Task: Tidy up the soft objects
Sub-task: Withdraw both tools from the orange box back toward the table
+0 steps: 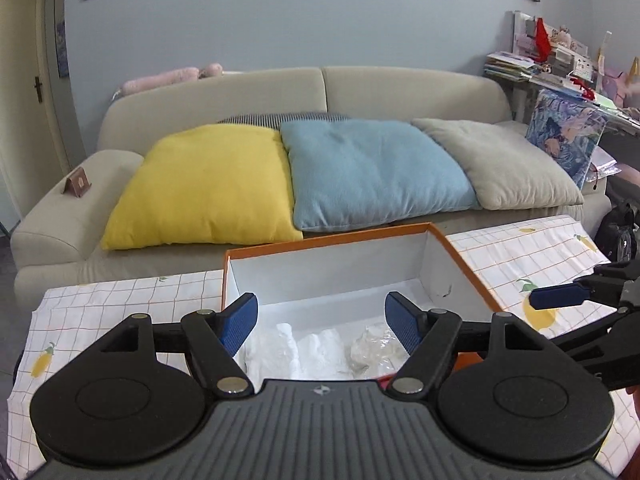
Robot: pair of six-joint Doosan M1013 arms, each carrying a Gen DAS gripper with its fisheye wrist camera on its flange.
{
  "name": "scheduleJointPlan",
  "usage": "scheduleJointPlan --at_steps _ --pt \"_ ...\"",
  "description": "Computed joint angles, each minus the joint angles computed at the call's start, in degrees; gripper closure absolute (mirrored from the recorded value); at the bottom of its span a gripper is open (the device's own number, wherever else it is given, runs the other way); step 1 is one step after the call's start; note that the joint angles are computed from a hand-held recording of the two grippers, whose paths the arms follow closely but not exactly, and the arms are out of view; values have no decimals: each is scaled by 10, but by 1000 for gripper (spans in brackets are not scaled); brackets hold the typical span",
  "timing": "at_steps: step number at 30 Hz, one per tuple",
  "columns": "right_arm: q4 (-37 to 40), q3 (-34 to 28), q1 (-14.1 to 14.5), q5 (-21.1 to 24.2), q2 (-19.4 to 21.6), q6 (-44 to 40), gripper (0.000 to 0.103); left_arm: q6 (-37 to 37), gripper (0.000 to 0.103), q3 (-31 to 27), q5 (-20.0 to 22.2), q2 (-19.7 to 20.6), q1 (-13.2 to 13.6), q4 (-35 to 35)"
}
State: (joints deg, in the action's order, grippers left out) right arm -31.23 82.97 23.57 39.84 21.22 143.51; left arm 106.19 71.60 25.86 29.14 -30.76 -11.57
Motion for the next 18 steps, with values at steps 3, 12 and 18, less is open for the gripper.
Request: scheduleJointPlan --at_steps 3,12,18 --pt "-70 41 18 -13 -27 83 20 21 18 31 -14 -21 0 -57" --pt "-231 139 87 46 -79 308 13 57 18 114 16 -65 2 -157" --pt "-220 177 112 80 -92 372 14 20 18 153 49 -80 -1 -149"
